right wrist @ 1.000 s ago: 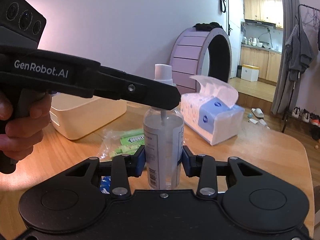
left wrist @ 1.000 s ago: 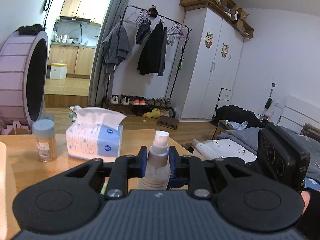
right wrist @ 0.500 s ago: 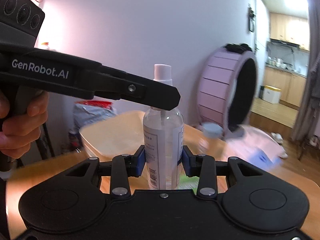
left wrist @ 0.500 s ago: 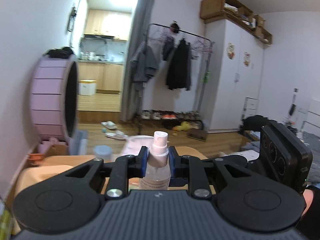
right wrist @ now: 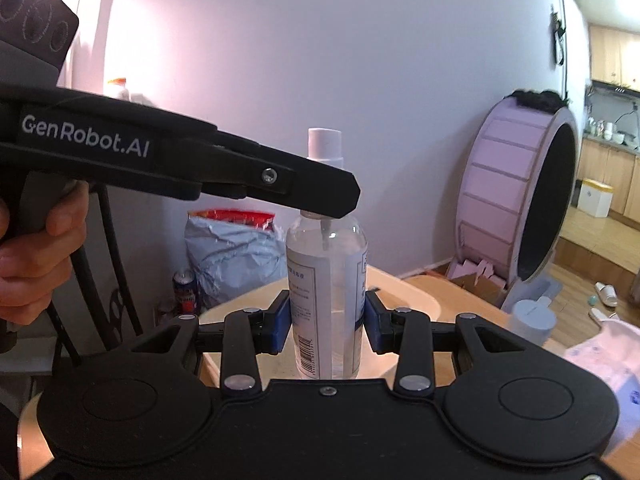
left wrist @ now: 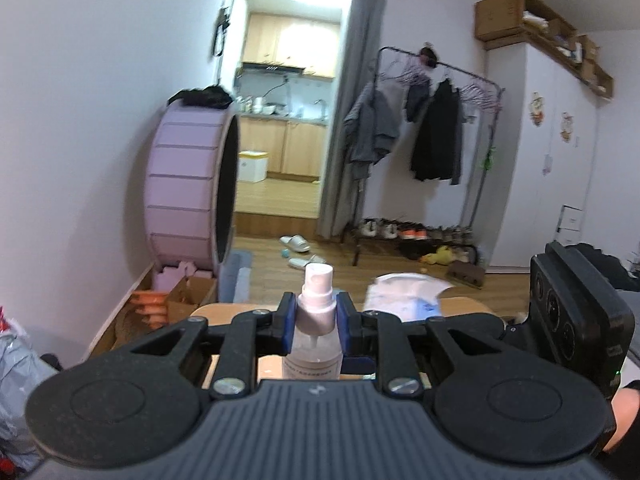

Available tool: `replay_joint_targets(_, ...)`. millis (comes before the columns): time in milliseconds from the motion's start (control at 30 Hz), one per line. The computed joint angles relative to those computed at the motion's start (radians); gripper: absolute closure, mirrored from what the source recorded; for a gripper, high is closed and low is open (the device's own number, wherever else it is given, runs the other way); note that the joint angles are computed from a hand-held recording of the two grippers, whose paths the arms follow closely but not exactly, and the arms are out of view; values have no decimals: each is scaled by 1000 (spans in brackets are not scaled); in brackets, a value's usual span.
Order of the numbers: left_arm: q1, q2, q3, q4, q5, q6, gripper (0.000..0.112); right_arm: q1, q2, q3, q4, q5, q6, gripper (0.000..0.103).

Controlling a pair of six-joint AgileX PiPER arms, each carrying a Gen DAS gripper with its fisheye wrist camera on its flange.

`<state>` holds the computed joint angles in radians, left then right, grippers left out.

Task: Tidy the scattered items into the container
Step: 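Lift the spray bottle with the left gripper and lower it into the cream basket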

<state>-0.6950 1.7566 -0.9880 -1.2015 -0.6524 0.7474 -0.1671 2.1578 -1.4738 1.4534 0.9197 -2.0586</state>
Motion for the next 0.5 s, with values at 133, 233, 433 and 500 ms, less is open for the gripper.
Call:
replay_joint_targets(133, 59, 34, -5, 40, 9, -41, 92, 48, 85, -150, -94, -32, 113, 65)
replay_joint_targets(233, 107, 57, -28, 57, 36, -35, 92, 72, 150, -283, -186, -26, 255, 65)
replay_joint_targets(433, 201, 106, -79, 87, 94, -30, 92, 102, 252, -472, -314, -51, 460, 42)
replay_joint_targets(500, 225, 122, -91, 88, 104, -19, 92, 102, 277, -507, -325, -53, 472, 37)
